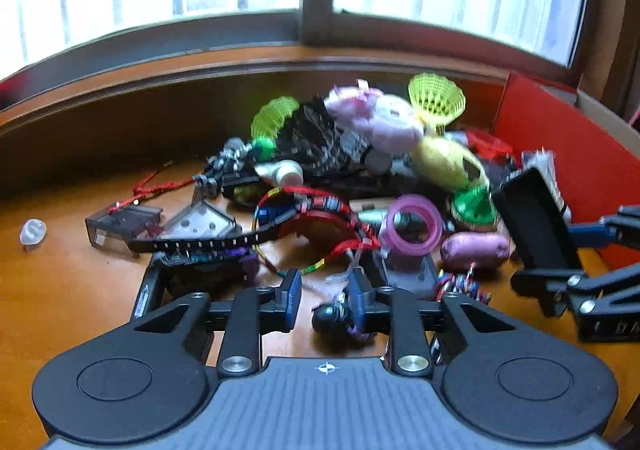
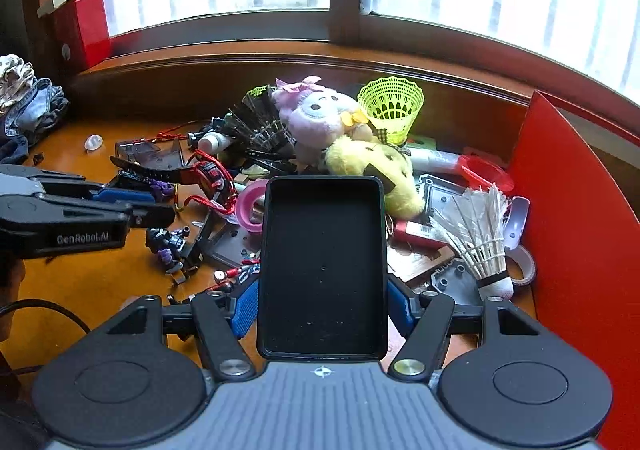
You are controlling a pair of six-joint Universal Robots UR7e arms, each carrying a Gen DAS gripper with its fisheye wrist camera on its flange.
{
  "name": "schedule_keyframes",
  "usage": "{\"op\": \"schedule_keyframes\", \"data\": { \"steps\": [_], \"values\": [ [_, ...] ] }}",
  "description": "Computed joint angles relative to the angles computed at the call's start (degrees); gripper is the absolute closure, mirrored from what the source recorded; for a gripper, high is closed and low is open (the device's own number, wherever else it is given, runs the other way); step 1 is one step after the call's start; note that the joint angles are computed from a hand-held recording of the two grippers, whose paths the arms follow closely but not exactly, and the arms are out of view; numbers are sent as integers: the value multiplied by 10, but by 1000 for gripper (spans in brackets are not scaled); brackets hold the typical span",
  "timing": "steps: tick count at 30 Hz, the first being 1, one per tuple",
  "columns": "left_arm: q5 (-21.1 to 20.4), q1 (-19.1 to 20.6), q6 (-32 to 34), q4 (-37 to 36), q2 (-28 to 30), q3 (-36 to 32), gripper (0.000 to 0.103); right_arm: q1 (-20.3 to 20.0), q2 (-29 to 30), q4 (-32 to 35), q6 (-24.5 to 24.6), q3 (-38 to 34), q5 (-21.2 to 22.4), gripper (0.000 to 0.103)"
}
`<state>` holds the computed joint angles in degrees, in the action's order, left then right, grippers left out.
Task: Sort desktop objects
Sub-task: 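Carry the black figurine in the left tool while the right tool carries the black case to the box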
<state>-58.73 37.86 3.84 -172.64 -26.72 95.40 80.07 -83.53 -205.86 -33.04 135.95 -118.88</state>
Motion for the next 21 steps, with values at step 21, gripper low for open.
{"op": "schedule_keyframes", "data": {
  "steps": [21],
  "values": [
    [-2,-4,7,-10,5,2,68,-2,-10,6,3,12,-6,36]
  ]
}}
